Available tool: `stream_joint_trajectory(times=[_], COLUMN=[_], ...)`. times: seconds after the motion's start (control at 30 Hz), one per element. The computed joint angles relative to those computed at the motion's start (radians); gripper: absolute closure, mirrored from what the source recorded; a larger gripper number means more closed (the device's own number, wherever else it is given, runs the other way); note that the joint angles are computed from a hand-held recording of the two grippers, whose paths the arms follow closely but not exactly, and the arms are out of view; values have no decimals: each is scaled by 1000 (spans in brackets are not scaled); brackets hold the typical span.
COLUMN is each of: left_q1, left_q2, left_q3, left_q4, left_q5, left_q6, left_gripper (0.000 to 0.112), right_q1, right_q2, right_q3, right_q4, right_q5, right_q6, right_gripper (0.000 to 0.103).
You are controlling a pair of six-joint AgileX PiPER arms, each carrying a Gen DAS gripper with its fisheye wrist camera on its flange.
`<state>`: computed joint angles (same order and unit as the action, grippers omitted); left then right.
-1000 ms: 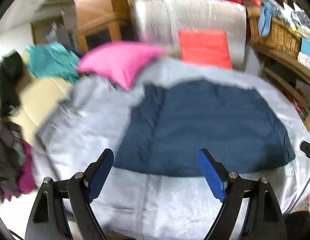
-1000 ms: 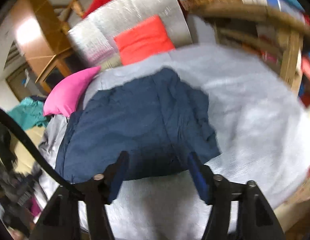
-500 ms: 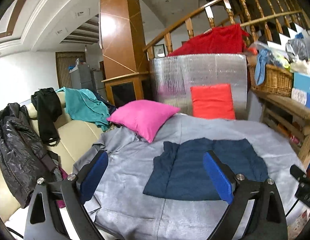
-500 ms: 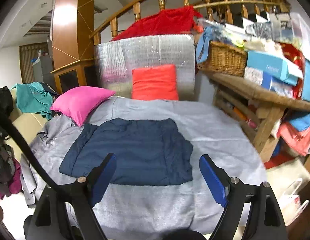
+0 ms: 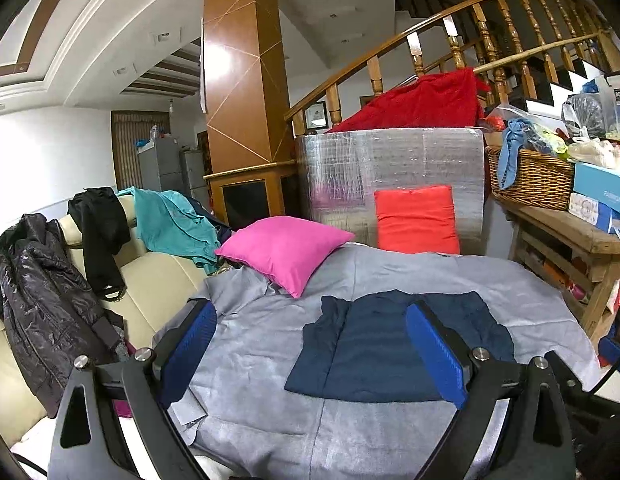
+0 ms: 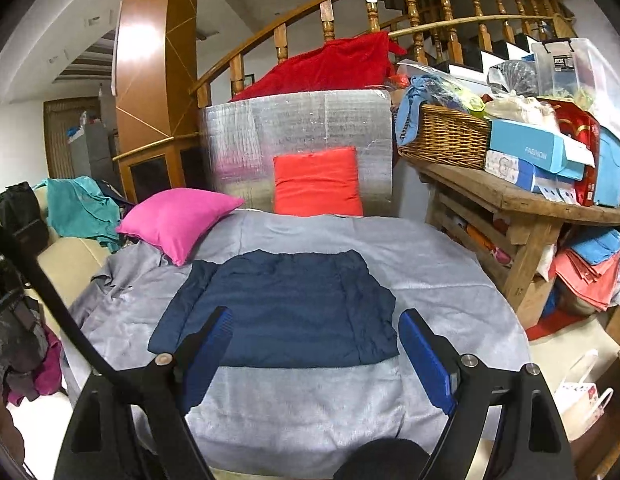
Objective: Fold large clothes
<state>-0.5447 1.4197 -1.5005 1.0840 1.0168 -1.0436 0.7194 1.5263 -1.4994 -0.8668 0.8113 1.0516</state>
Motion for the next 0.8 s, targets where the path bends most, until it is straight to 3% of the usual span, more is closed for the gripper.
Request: stream_joint_trajectory(times=[0.8], left_q1=[24], left_q2=[-57], left_q3=[41], left_q4=[-28], left_q5=[-21], left_q6=[9], left_gripper=[16], right_q1=[19], right_q2=[-29], right_q3=[10], right_q4=[-51], right_q5=[26], right_q6=[39], right_gripper=[16])
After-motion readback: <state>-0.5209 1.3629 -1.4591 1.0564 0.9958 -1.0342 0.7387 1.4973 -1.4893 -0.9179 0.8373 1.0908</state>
